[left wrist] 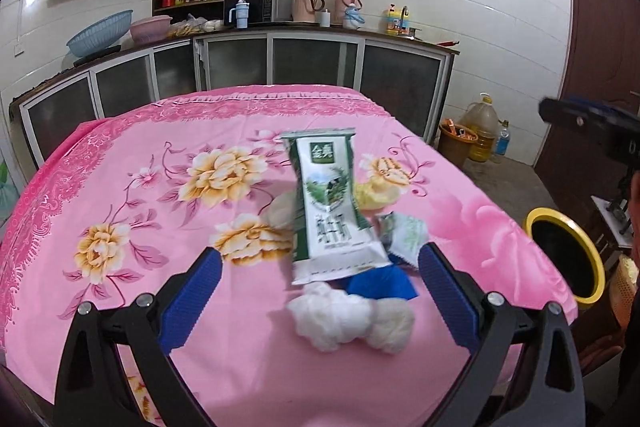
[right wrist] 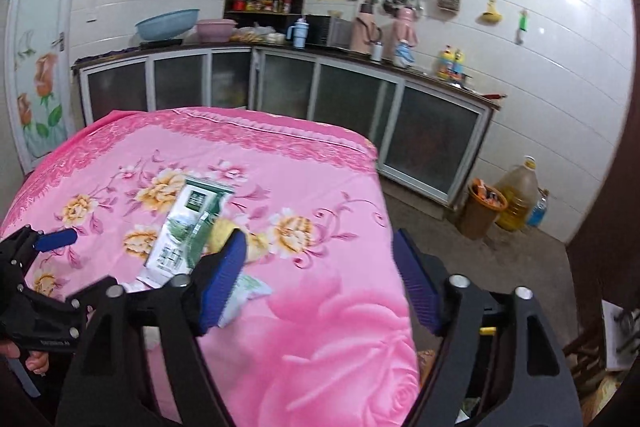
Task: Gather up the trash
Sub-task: 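Move both tools back over the table, then grasp the white plastic bundle with the left tool while the right tool grasps the green-white milk carton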
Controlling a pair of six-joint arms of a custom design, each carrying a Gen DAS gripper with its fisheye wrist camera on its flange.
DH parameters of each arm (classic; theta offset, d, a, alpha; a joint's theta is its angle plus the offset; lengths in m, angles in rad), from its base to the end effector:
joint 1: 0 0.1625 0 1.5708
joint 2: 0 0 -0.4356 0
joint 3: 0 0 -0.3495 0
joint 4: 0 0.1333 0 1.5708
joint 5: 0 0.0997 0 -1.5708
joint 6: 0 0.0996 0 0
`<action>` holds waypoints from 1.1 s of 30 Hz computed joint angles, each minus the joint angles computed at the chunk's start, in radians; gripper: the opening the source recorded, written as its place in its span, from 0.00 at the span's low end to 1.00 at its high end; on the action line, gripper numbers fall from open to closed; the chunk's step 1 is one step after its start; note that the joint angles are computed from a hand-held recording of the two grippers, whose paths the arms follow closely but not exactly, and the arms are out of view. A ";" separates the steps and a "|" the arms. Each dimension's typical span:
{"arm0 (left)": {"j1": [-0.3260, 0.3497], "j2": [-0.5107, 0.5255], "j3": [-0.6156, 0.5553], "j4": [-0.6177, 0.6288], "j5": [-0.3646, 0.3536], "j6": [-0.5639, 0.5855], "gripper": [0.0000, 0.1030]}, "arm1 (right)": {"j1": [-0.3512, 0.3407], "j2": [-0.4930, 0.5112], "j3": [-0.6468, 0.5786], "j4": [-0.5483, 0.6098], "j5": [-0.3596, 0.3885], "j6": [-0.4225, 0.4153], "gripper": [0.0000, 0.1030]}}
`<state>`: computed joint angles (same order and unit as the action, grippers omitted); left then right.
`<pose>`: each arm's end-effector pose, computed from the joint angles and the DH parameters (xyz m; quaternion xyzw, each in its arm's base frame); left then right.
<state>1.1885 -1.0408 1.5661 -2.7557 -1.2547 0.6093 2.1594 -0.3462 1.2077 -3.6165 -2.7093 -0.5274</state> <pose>-0.0936 -0.6731 0.3494 0.3997 0.8461 -0.3009 0.1842 0.4319 -0.5697 0.1217 0.1149 -0.7522 0.4836 0.4327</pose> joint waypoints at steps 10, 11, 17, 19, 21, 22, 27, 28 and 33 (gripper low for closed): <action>0.040 0.017 -0.039 0.092 0.012 0.025 0.92 | -0.123 -0.106 0.077 0.369 0.288 0.366 0.83; 0.043 0.018 -0.042 0.102 0.015 0.031 0.92 | -0.138 -0.110 0.073 0.407 0.309 0.400 0.84; 0.055 0.044 -0.085 0.217 -0.003 0.035 0.92 | -0.218 -0.117 -0.017 0.754 0.522 0.613 0.85; 0.055 0.061 -0.100 0.233 0.002 0.027 0.92 | -0.222 -0.085 -0.090 0.842 0.539 0.630 0.87; 0.056 0.074 -0.117 0.258 0.004 0.013 0.92 | -0.224 -0.039 -0.196 0.962 0.547 0.655 0.87; 0.056 0.077 -0.120 0.263 0.004 0.008 0.92 | -0.224 -0.023 -0.233 1.009 0.549 0.671 0.87; 0.066 0.091 -0.154 0.320 -0.019 -0.013 0.92 | -0.231 0.048 -0.385 1.168 0.602 0.707 0.87; 0.069 0.094 -0.165 0.336 -0.025 -0.019 0.92 | -0.230 0.063 -0.409 1.183 0.593 0.705 0.87; 0.078 0.111 -0.217 0.415 -0.058 -0.050 0.92 | -0.237 0.097 -0.479 1.255 0.595 0.716 0.87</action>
